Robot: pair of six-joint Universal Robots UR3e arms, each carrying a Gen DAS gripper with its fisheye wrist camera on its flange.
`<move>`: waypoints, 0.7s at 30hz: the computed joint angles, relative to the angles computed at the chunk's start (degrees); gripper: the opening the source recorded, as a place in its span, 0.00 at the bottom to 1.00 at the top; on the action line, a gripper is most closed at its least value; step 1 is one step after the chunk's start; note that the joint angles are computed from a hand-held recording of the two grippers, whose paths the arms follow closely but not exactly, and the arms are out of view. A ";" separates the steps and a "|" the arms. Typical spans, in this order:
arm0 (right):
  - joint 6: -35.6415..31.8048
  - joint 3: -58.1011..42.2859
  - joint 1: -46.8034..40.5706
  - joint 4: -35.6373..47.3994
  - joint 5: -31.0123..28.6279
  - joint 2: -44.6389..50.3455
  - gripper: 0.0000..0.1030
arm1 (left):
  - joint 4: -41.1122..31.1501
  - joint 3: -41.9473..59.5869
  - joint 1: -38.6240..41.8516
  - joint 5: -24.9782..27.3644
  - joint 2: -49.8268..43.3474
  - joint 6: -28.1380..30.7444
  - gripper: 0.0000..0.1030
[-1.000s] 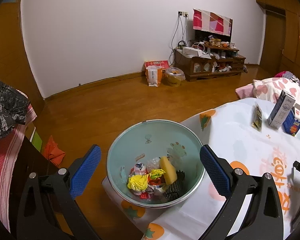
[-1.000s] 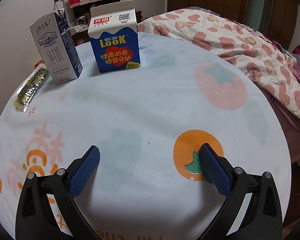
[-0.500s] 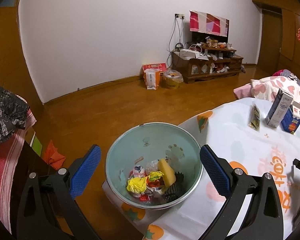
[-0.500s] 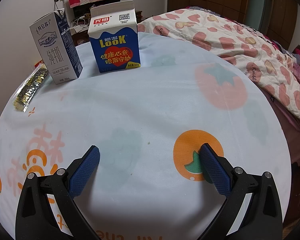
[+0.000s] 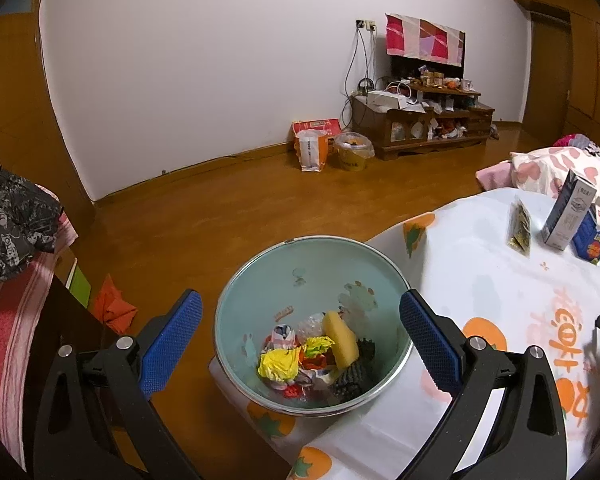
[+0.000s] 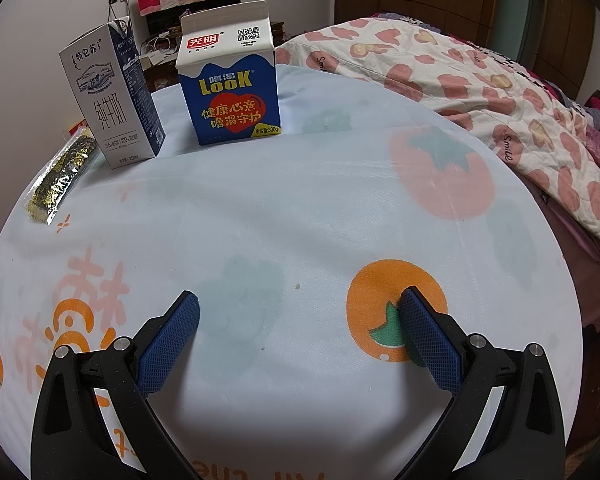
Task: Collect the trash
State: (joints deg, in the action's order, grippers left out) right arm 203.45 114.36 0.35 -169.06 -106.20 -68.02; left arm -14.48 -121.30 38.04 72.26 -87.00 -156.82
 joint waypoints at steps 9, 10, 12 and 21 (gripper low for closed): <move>4.34 -3.98 2.86 6.01 -2.31 -0.61 0.95 | 0.86 -0.64 0.68 0.20 0.19 1.04 0.94; 5.77 -3.67 4.36 5.06 -2.69 -1.65 0.95 | 0.99 -0.71 0.88 0.05 0.19 1.02 0.94; 8.08 -5.04 8.99 3.74 -2.94 -3.33 0.95 | 0.93 -0.54 1.32 -0.17 -0.01 0.99 0.94; 10.09 -29.32 29.41 13.03 -6.58 6.42 0.95 | -1.72 -0.71 5.21 -5.82 1.38 3.08 0.91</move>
State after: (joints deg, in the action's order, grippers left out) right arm 213.54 85.05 29.76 -156.03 -112.78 -61.60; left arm -16.20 -122.01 43.26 66.44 -85.61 -153.75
